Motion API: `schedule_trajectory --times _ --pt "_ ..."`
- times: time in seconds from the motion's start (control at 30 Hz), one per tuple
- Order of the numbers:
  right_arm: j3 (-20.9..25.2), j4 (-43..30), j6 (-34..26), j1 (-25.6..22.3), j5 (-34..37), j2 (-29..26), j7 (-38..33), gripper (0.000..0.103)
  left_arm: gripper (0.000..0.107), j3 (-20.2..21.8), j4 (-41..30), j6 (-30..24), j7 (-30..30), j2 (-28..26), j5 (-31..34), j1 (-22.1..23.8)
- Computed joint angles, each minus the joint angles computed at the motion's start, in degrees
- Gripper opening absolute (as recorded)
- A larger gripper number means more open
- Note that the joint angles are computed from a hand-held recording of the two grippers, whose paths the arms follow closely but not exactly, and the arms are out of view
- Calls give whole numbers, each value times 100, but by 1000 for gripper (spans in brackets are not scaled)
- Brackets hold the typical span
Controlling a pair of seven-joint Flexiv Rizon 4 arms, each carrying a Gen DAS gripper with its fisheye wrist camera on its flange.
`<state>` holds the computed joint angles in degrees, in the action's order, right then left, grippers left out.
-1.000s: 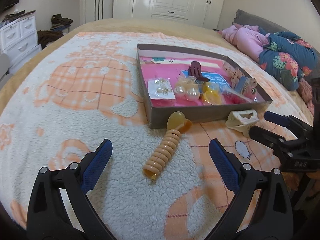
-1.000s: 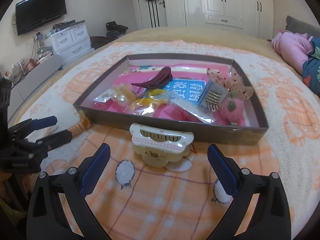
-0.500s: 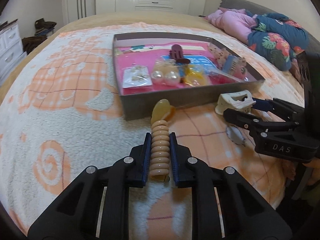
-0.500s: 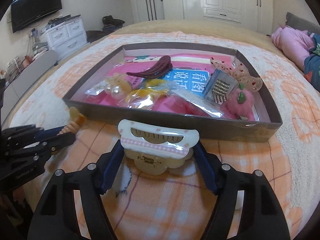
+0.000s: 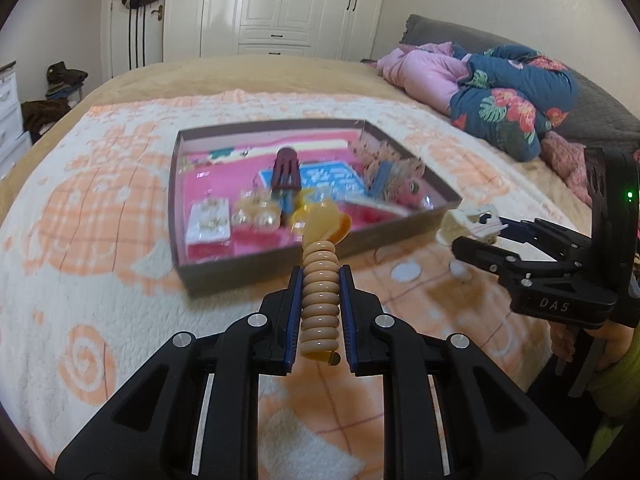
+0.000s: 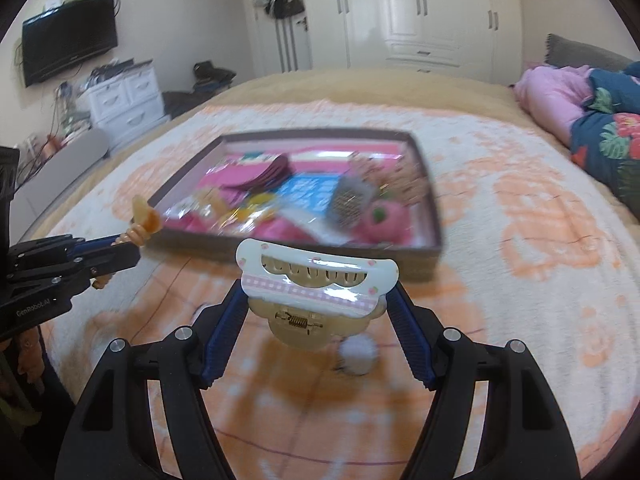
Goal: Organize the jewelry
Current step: 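Carry the spiral tie and claw clip into the pink box and open both grippers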
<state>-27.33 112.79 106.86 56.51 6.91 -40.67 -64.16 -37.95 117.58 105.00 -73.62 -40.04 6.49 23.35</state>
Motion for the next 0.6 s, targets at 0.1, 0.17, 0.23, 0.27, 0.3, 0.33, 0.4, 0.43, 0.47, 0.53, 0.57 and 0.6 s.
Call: schedule_trajectory --times 0.1,0.17,0.23,0.27,0.3,0.33,0.4,0.43,0.47,0.53,0.57,0.6 --pt "-329 37 43 183 141 -43 3 68 11 -87 -176 -72 11 -75 -52 -26" --pt "-424 15 58 194 212 -63 26 68 11 -29 -284 -80 21 -85 -102 -144" --pt "-424 -29 53 131 231 -64 46 68 11 -32 -411 -102 49 -128 -131 -208" --pt "-460 -66 40 132 250 -87 66 68 11 -11 -454 -108 63 -135 -149 -248" --pt "-495 -102 30 123 261 -109 85 68 11 16 -523 -122 75 -153 -178 -300" --pt "-501 -133 29 95 258 -126 100 68 11 18 -612 -144 85 -195 -213 -339" --pt "-562 -201 -4 87 265 -173 144 68 11 47 -734 -171 106 -249 -274 -404" --pt "-575 -223 -17 78 255 -187 162 68 11 60 -783 -181 120 -271 -298 -430" --pt "-594 -266 -33 55 247 -217 190 68 11 92 -871 -218 136 -301 -339 -481" --pt "-646 -355 -106 25 215 -281 256 68 11 142 -995 -235 151 -357 -418 -550" --pt "-644 -375 -112 -5 193 -295 291 68 11 198 -1098 -273 160 -391 -474 -612" --pt "-628 -416 -128 -50 161 -314 323 68 11 244 -1171 -279 170 -414 -518 -657"
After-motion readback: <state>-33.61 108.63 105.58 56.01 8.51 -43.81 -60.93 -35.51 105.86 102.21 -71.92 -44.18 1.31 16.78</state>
